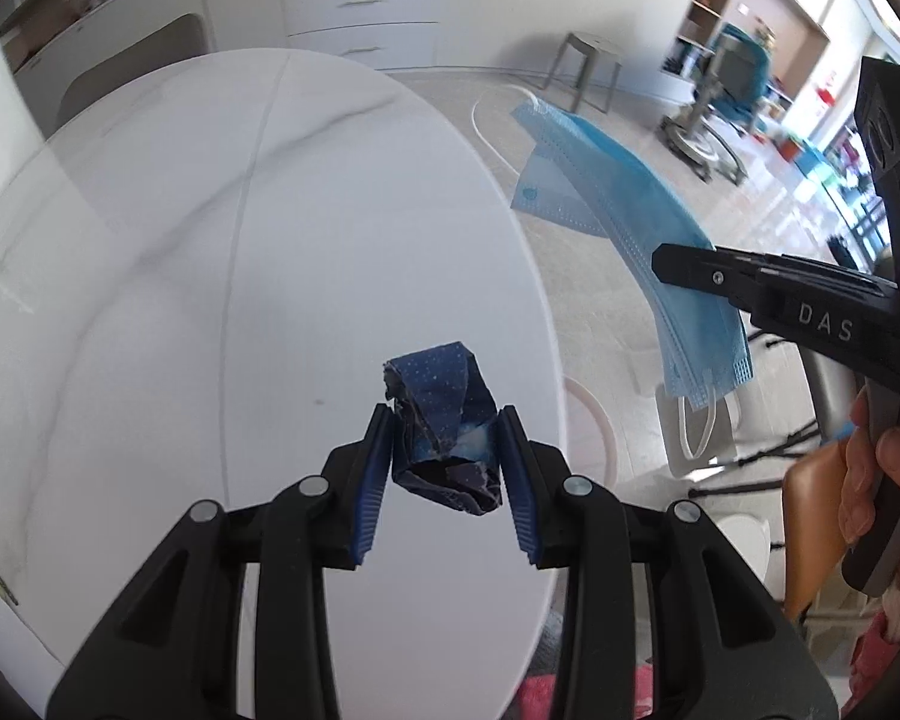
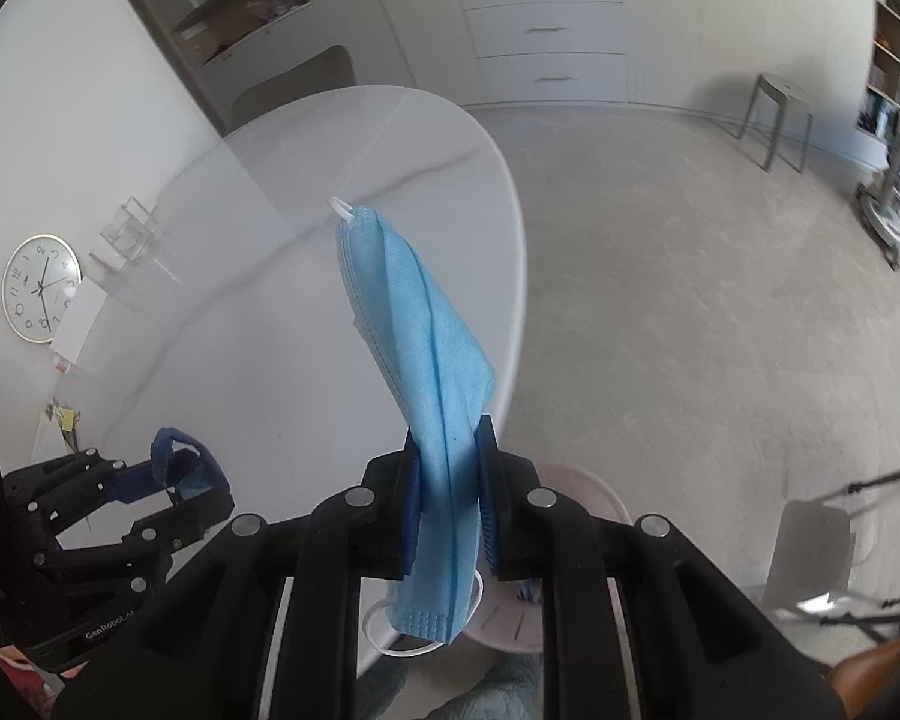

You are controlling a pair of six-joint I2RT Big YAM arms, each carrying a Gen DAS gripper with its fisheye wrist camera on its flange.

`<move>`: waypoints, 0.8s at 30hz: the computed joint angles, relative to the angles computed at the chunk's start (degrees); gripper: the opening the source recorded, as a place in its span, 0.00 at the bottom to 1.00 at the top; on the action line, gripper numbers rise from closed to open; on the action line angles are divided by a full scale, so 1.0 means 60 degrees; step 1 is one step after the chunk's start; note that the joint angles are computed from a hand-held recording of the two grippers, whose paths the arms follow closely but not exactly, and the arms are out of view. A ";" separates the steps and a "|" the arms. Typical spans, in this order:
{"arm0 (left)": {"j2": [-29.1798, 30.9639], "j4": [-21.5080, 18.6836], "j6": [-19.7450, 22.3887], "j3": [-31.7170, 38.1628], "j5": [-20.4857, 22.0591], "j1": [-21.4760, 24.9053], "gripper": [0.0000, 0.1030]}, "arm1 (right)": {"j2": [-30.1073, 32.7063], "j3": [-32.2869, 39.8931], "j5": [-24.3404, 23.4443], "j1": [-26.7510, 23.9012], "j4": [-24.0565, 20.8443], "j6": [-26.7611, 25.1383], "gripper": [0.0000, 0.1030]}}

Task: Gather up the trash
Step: 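Carry the wrapper and mask to the wastebasket and release both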

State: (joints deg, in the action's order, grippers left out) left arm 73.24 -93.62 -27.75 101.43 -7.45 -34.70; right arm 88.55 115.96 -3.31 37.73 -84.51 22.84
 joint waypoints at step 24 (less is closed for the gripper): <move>0.2860 0.0521 -0.1037 0.0561 0.1270 -0.2198 0.45 | -0.3517 -0.4586 -0.0545 -0.2601 -0.0268 -0.0504 0.18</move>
State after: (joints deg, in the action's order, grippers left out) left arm 90.40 -90.49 -33.97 104.80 0.16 -47.89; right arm 67.45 88.45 -6.58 22.13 -86.12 19.82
